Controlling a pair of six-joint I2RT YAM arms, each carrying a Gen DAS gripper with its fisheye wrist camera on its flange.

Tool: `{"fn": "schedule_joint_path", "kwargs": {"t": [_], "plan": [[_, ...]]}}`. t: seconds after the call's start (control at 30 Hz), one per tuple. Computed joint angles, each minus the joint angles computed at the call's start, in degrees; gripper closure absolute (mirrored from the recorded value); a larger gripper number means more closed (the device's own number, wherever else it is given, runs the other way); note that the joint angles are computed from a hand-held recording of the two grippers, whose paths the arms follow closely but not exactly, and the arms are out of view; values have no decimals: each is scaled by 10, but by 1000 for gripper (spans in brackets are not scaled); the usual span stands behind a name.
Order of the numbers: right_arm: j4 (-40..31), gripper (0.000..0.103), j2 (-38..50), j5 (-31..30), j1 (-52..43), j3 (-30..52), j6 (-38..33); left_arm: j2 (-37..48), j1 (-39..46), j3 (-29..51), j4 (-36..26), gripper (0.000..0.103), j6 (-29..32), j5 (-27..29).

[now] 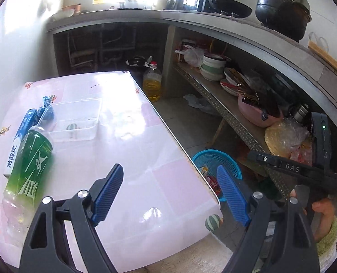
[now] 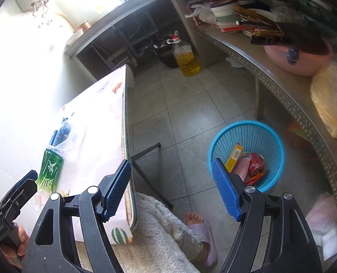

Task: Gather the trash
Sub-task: 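Move both tools back to the table toward the clear container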

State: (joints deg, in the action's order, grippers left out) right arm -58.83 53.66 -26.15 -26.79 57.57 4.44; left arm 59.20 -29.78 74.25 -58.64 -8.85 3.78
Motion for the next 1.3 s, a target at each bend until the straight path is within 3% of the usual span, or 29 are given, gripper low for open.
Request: {"fn": "schedule_joint_path", "kwargs": {"t": [0.27, 0.5, 0.8, 1.0, 1.2, 1.3], "plan": [[4, 33, 16, 18, 83, 28, 39, -51, 115, -35, -5, 21, 38, 66], [61, 33, 89, 29, 204, 75, 97, -93, 260, -50, -22, 21, 95, 144], [120, 33, 310, 42, 360, 234, 157, -121, 529, -72, -52, 20, 217, 330], [96, 37, 488, 103, 418, 403, 209, -93, 672, -72, -97, 20, 311, 414], [23, 54, 628, 191, 451, 553, 206, -53, 802, -64, -143, 20, 416, 479], [8, 79, 661, 204, 452, 585, 208, -32, 842, -60, -158, 20, 453, 493]]}}
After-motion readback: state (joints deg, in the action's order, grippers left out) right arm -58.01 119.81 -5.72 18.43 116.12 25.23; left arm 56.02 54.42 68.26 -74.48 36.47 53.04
